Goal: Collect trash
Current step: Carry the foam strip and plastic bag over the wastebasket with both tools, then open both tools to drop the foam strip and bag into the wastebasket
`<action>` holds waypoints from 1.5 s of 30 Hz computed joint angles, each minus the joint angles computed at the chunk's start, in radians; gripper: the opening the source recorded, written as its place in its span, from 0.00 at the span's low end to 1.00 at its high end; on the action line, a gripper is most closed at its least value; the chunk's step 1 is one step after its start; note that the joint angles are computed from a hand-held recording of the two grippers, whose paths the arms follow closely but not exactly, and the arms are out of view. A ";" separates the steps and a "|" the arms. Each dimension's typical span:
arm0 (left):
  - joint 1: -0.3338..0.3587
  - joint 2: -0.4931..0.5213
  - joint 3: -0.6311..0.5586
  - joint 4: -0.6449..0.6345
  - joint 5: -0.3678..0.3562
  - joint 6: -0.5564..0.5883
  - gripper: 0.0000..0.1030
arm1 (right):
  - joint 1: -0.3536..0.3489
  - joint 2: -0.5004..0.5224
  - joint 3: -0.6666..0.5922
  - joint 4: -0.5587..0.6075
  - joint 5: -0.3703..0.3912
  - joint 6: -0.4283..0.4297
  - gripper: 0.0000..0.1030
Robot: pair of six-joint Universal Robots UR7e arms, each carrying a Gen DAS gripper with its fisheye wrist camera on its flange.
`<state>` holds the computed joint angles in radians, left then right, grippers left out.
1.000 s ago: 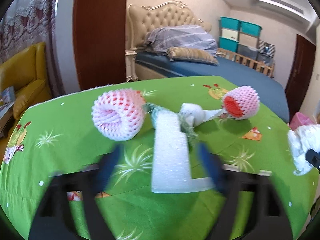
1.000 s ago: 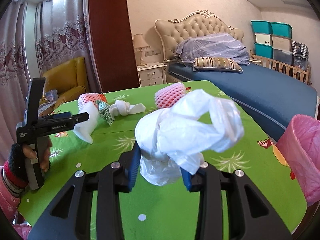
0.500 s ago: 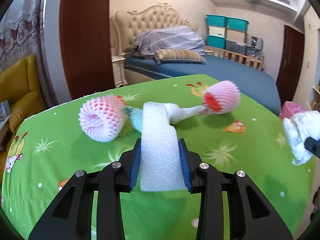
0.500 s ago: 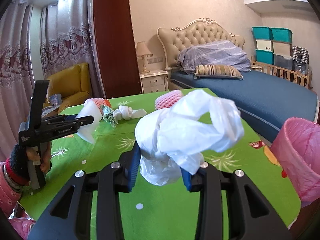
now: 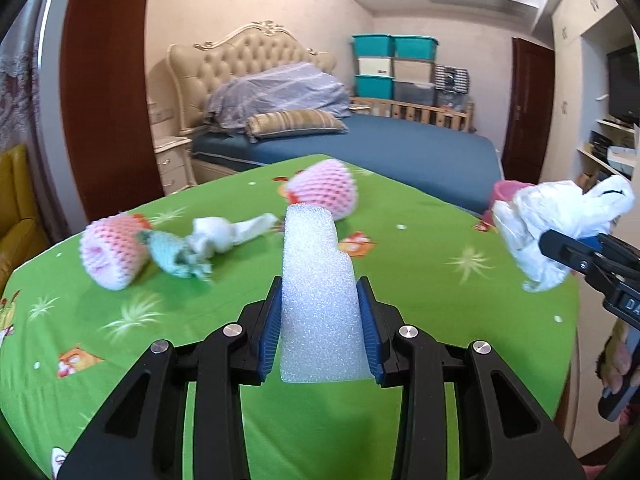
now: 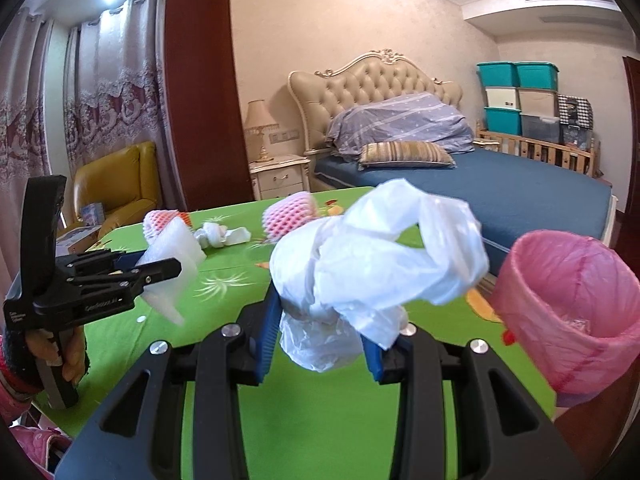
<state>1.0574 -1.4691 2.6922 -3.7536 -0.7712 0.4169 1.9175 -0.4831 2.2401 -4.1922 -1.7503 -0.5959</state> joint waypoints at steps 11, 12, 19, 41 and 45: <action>-0.116 0.121 -0.027 0.041 -0.013 -0.048 0.33 | -0.085 -0.058 0.079 -0.127 0.010 -0.016 0.34; -0.121 0.130 -0.034 0.049 -0.019 -0.052 0.33 | -0.096 -0.066 0.089 -0.141 0.010 -0.019 0.34; -0.160 0.242 -0.110 0.105 -0.093 -0.085 0.33 | -0.198 -0.124 0.153 -0.221 0.027 -0.030 0.34; -0.166 0.564 -0.480 0.290 -0.258 -0.078 0.34 | -0.360 -0.284 0.093 -0.118 0.028 -0.109 0.35; -0.165 0.615 -0.534 0.299 -0.271 -0.068 0.34 | -0.372 -0.295 0.060 -0.075 0.016 -0.116 0.35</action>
<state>0.8929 -0.8542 2.1580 -3.4551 -1.0418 0.3490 1.5455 -0.7779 2.3006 -4.2671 -1.7344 -0.7123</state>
